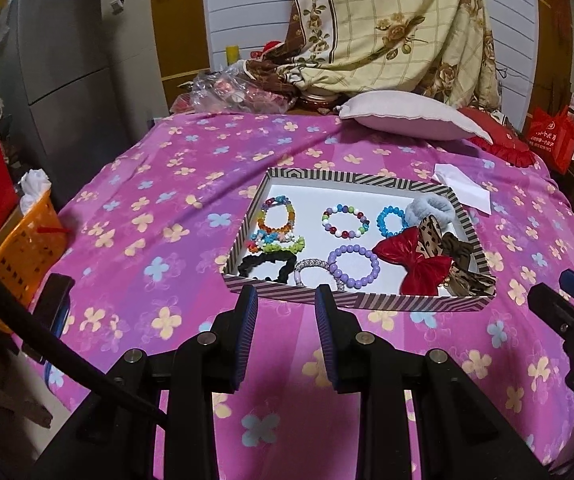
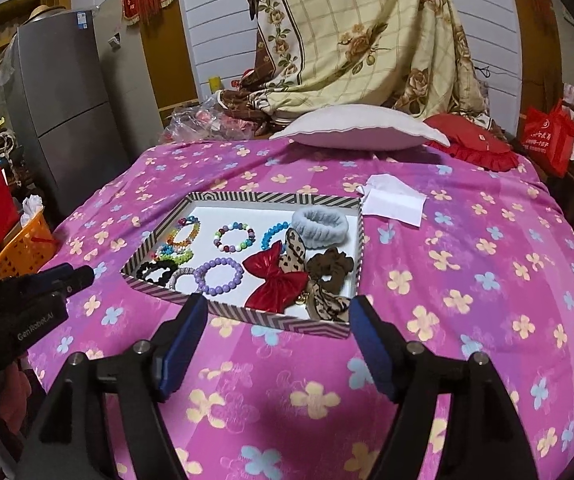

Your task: Organize jewelry

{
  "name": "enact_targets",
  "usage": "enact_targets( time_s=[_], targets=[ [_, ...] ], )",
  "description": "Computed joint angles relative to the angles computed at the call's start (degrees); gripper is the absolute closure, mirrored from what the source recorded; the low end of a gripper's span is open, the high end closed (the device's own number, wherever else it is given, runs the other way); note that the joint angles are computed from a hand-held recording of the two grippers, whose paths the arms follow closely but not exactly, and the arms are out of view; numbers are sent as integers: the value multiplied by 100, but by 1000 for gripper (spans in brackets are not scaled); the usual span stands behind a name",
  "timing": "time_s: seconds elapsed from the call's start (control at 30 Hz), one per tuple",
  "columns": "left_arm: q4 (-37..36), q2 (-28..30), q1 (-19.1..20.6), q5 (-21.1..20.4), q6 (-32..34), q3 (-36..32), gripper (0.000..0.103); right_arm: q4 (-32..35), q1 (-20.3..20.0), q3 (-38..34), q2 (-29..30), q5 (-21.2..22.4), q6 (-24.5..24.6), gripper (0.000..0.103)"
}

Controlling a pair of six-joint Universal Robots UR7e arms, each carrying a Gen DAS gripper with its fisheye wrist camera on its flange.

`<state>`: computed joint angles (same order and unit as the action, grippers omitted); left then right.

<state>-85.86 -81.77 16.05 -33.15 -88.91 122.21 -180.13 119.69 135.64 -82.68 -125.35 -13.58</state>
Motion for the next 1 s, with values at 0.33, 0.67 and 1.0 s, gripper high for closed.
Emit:
enact_targets(
  time_s=[0.33,0.67,1.0],
  targets=[
    [261,-119,-228,-96,-320,21,56,113,277,69,82,-275,267,25],
    [436,-159,-306,-55,-487,-19,56,208,430,-21,186,-391,376,22],
    [519,-127,-245,-11,-524,-66,56,223,382,-58,234,-340,384,22]
  ],
)
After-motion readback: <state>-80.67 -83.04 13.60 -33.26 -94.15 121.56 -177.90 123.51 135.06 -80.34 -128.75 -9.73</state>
